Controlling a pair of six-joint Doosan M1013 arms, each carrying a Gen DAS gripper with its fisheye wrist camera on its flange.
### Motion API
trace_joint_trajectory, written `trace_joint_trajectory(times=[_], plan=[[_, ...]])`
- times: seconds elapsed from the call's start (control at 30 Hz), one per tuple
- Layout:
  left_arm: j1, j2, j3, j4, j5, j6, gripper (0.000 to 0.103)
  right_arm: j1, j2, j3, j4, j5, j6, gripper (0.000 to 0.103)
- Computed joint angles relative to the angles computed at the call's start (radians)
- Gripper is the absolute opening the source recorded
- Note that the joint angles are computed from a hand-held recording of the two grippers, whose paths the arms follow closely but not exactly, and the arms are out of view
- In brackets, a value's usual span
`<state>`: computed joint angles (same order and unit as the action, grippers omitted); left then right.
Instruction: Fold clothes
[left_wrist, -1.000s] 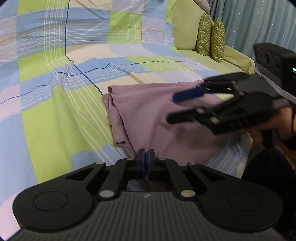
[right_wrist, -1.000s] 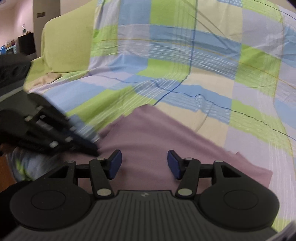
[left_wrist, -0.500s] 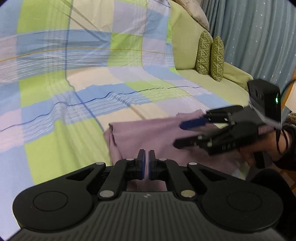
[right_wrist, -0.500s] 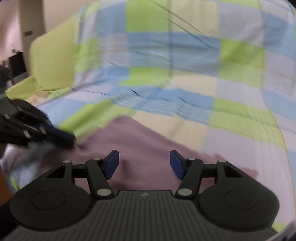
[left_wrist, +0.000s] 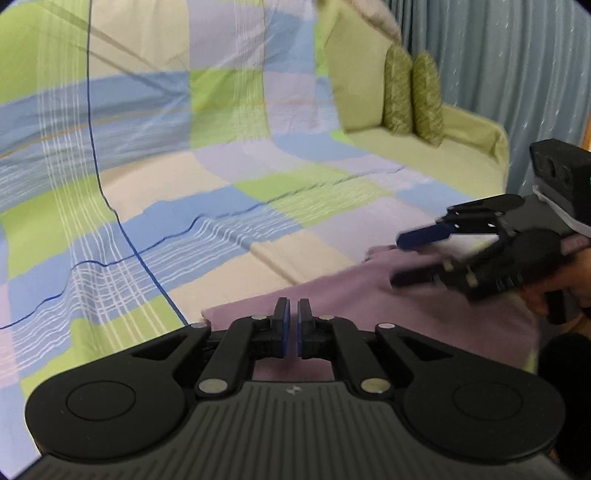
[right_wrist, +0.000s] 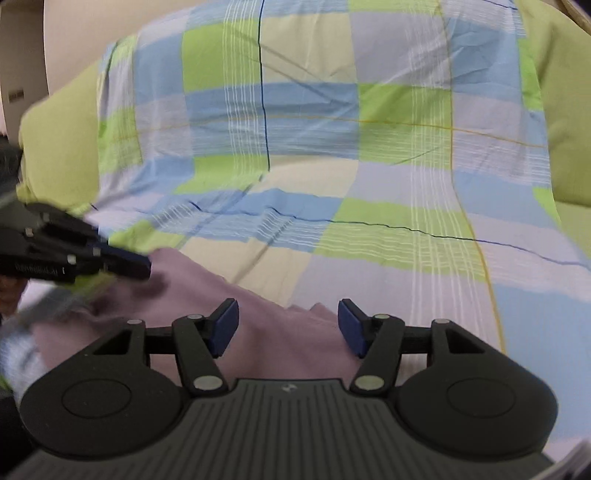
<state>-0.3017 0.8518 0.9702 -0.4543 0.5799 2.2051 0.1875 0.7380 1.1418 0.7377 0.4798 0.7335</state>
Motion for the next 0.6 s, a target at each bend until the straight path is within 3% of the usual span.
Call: trace_joint_trajectory(times=[0.07, 0.13, 0.2, 0.33, 0.53, 0.6], plan=[[-0.002, -0.001, 0.004, 0.071, -0.004, -0.060, 0.004, 0.002, 0.000, 0.010, -0.035, -0.027, -0.032, 0.049], [0.011, -0.008, 0.027, 0.023, -0.015, -0.049, 0.005, -0.002, -0.007, 0.030, -0.066, -0.078, 0.002, 0.046], [0.014, -0.017, 0.044, 0.043, -0.026, -0.066, 0.005, -0.017, -0.013, 0.052, -0.119, -0.128, 0.110, 0.047], [0.008, -0.030, 0.061, 0.100, -0.036, -0.102, 0.005, -0.036, -0.012, 0.062, -0.007, -0.109, 0.029, 0.048], [-0.007, -0.089, 0.132, 0.208, -0.099, -0.158, 0.005, -0.023, -0.061, 0.112, -0.282, -0.143, 0.314, 0.049], [-0.010, -0.113, 0.165, 0.141, -0.127, -0.095, 0.005, -0.021, -0.085, 0.142, -0.352, -0.156, 0.401, 0.049]])
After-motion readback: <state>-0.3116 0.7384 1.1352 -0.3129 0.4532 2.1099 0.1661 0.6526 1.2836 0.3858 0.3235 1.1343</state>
